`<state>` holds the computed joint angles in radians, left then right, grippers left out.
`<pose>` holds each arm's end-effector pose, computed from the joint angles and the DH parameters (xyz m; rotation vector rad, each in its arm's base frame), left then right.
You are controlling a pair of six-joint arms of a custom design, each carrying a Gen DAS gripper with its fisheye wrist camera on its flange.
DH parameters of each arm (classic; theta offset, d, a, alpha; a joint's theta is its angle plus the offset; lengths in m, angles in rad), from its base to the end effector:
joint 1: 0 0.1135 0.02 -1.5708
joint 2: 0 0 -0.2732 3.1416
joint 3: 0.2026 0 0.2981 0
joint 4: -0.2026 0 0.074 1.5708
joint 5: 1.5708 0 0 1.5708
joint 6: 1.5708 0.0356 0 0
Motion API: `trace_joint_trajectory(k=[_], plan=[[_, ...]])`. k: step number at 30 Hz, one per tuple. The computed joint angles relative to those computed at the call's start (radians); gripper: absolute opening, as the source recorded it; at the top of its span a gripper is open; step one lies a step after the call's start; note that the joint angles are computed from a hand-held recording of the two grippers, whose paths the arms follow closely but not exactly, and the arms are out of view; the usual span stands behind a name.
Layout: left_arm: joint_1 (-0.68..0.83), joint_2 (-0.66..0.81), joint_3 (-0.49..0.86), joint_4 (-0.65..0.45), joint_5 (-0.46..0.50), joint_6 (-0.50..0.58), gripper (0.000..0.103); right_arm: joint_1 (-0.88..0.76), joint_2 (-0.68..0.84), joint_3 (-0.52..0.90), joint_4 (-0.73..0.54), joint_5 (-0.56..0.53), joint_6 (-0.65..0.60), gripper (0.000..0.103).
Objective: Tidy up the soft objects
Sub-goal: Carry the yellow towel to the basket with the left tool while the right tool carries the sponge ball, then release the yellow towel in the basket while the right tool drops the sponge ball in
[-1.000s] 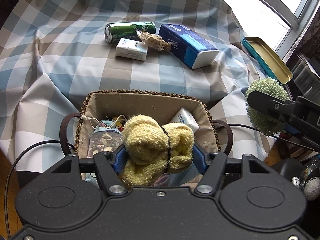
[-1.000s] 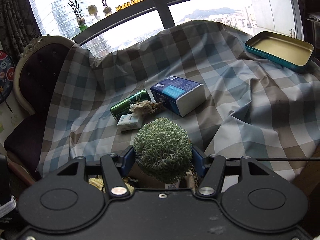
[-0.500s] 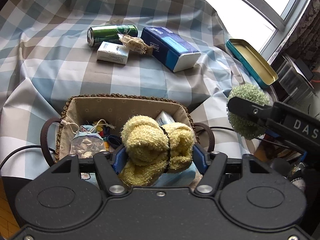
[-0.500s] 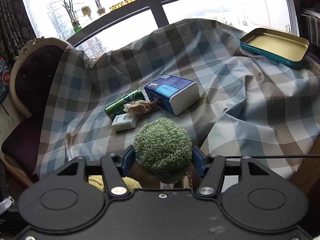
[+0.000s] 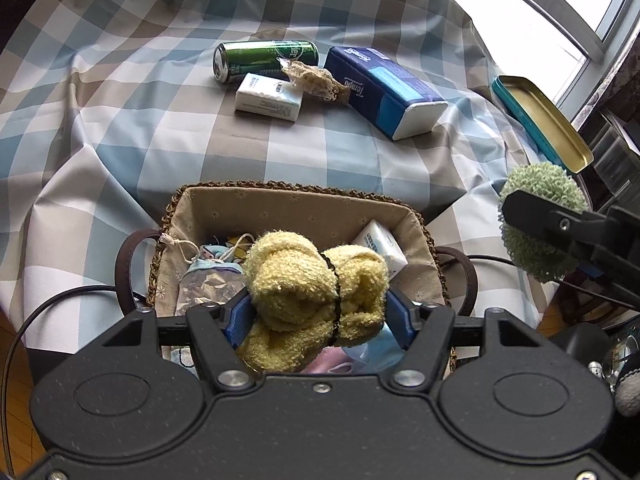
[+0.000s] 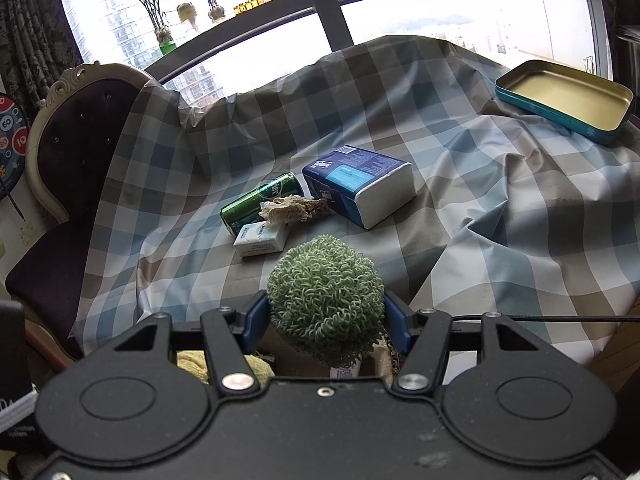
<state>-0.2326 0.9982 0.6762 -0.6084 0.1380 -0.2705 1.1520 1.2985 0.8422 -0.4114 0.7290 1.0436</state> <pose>0.2258 -0.0585 0.2200 0.0100 2.5296 -0.3780 0.1437 0.2645 0.2251 0.1861 2.1875 0.3320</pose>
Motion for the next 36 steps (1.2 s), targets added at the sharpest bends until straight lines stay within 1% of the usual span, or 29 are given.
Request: trace_joint_trajectory(k=[4,6,8,15,19,24,30,31,36], plan=[[-0.002,0.005,0.0,0.005,-0.01,-0.007,0.071,0.001,0.0,0.0,0.003,-0.001,-0.01,0.059],[0.006,-0.004,-0.002,0.007,-0.014,-0.012,0.077,0.0,0.002,0.001,0.003,-0.004,-0.01,0.059],[0.01,-0.016,-0.005,0.006,-0.016,-0.014,0.08,-0.002,0.005,0.003,0.004,-0.007,-0.01,0.059],[0.005,-0.019,-0.003,-0.017,-0.008,-0.009,0.08,0.0,0.009,0.007,0.01,-0.012,-0.021,0.059],[0.001,-0.041,-0.009,-0.015,-0.041,-0.025,0.081,0.0,0.017,0.013,0.005,-0.017,-0.025,0.06],[0.016,-0.055,-0.015,-0.012,-0.089,-0.059,0.081,-0.004,0.031,0.018,-0.018,-0.056,-0.056,0.06],[0.022,-0.061,-0.02,-0.01,-0.104,-0.072,0.081,0.01,0.062,0.028,-0.064,-0.097,-0.087,0.061],[0.022,-0.06,-0.02,-0.01,-0.104,-0.071,0.081,0.012,0.067,0.028,-0.066,-0.101,-0.09,0.063],[0.016,-0.062,-0.021,-0.011,-0.109,-0.072,0.081,0.023,0.08,0.023,-0.05,-0.117,-0.105,0.065]])
